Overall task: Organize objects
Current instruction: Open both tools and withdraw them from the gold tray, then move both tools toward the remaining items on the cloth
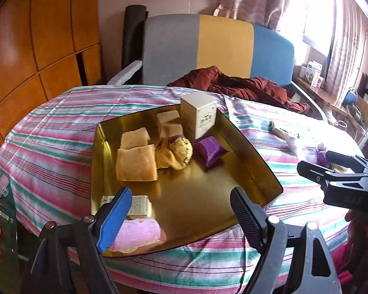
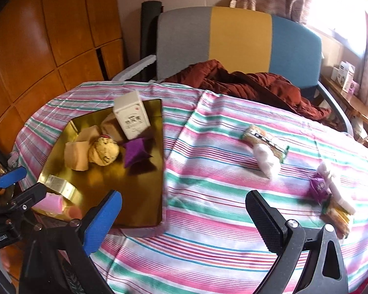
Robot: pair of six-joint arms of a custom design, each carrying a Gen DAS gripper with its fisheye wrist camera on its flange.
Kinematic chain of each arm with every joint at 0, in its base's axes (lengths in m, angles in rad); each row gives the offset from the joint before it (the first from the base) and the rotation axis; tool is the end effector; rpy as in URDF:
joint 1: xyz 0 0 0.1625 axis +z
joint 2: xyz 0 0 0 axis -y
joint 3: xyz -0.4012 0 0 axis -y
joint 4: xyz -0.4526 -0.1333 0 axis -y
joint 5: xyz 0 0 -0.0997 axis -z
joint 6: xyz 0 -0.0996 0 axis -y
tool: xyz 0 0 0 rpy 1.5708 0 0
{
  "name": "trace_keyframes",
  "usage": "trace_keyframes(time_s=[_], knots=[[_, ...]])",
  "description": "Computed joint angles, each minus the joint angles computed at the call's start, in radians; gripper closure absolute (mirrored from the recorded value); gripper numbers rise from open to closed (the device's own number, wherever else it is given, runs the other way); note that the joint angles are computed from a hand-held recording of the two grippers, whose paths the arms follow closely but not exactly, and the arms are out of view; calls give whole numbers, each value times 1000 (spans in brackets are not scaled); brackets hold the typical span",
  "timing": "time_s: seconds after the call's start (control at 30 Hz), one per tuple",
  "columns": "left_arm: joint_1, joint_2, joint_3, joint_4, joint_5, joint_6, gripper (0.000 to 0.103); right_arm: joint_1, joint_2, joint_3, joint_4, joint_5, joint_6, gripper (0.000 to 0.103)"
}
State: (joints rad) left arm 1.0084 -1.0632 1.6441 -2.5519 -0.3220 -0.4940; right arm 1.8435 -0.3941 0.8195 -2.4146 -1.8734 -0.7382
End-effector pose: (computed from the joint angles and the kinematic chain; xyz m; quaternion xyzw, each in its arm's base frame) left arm -0.1685 -0.6946 0.2746 -0.0889 0.7986 -0.4280 0.4136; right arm 0.3455 -0.8508 0.0834 0.4408 -0.8613 0.1658 0.1908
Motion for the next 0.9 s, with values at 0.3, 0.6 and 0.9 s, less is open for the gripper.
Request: trace_keyframes(time_s=[0.3, 0.6, 0.9], knots=[[-1, 46, -42, -46, -40, 99, 19, -28, 12, -57, 24, -39, 36, 1], [3, 91, -91, -75, -112, 183, 19, -61, 51, -203, 94, -76, 100, 1], [8, 127, -137, -76, -176, 234, 19, -107, 145, -468, 163, -133, 197, 1]])
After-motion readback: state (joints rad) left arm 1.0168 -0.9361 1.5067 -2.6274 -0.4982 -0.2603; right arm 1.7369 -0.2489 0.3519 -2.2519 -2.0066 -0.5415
